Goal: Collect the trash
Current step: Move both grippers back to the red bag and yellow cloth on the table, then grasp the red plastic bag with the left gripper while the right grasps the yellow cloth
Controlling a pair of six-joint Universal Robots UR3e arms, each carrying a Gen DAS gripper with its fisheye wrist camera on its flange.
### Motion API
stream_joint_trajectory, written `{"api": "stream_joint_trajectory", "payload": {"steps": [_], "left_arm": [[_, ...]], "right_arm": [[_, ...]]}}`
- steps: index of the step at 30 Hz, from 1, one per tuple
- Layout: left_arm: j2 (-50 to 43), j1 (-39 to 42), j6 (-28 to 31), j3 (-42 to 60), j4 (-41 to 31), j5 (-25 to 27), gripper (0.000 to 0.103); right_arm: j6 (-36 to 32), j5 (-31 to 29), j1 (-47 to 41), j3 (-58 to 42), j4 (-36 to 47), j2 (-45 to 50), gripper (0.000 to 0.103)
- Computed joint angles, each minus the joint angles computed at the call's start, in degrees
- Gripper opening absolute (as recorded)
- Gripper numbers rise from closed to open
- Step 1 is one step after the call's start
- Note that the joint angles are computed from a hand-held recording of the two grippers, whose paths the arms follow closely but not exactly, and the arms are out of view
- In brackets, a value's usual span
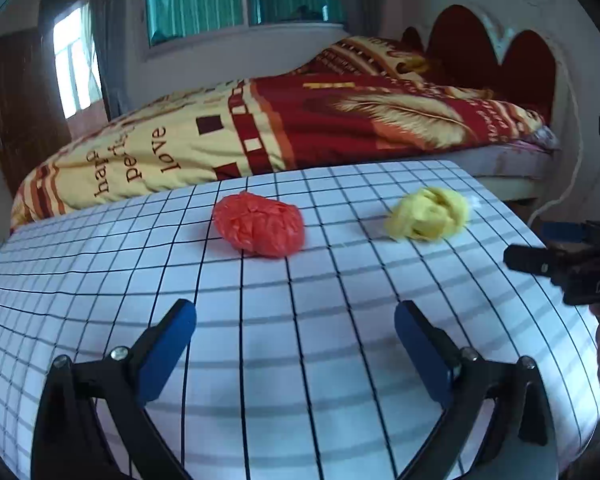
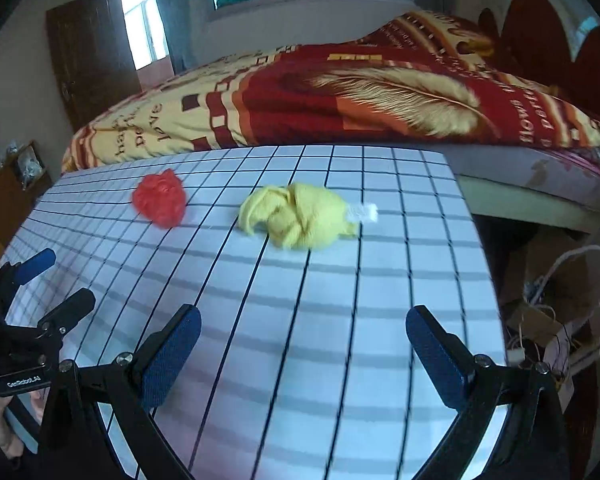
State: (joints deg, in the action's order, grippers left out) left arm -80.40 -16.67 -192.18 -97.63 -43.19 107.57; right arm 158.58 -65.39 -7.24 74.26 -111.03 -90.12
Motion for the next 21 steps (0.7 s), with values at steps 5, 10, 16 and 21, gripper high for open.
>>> {"api": "stream_joint_trajectory", "payload": {"steps": [5, 10, 16, 21], "left_arm": [[-6.60, 6.62, 3.08, 4.50, 1.71, -4.40, 0.100], [-14.20, 11.25, 5.19, 11.80, -0.07, -8.41, 0.100], [-20.81, 13.76, 7.85, 19.92, -4.88, -11.37, 0.092], [-22.62, 15.58, 10.16, 22.08, -8.00, -14.85, 0.065]], "right_arm": [[2.60, -5.49, 6.37, -14.19, 0.15, 14.97, 0.103], [3.69, -8.35, 9.82, -30.16, 4.98, 27.71, 0.101], [4.79, -9.48, 11.72, -46.37, 12.46, 37.77, 0.084], [4.92, -9.16, 12.00, -49.24, 14.01, 39.01, 0.063]]}}
